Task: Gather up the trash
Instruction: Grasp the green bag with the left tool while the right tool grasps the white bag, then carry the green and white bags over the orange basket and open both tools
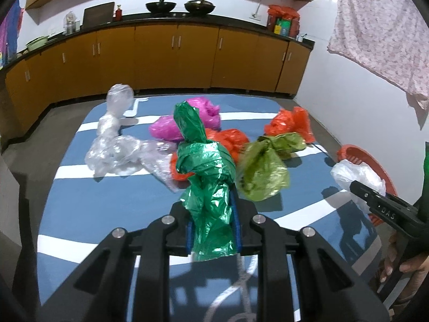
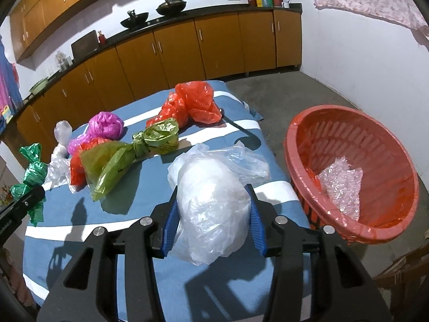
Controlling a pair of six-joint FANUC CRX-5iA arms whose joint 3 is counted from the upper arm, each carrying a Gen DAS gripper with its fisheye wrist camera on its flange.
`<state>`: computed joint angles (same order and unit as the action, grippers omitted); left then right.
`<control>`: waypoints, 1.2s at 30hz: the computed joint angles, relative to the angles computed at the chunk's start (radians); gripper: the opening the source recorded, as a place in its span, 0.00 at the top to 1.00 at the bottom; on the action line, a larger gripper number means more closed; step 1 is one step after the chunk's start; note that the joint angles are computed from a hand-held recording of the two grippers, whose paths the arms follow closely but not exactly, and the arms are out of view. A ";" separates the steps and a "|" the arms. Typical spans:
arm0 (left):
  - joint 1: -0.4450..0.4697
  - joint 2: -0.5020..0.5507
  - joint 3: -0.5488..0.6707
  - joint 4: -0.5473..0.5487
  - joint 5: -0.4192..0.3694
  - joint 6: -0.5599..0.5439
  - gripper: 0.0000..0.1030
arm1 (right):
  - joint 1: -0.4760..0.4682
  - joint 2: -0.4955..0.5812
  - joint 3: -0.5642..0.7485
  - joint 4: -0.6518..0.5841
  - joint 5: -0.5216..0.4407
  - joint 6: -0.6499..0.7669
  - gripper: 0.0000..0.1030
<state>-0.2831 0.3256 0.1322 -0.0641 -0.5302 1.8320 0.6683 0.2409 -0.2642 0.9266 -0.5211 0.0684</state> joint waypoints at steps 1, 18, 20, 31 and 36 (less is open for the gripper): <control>-0.003 0.001 0.001 0.007 0.003 -0.007 0.78 | -0.003 -0.005 -0.007 0.007 0.002 -0.010 0.55; -0.087 0.084 0.066 0.208 0.049 -0.254 0.78 | -0.063 -0.135 -0.151 0.177 -0.084 -0.206 0.55; -0.104 0.105 0.087 0.253 0.056 -0.306 0.78 | -0.074 -0.155 -0.169 0.200 -0.110 -0.231 0.55; -0.191 0.286 0.310 0.458 -0.003 -0.540 0.78 | -0.155 -0.215 -0.228 0.246 -0.188 -0.319 0.55; -0.227 0.389 0.461 0.476 -0.071 -0.582 0.78 | -0.192 -0.212 -0.237 0.262 -0.168 -0.338 0.55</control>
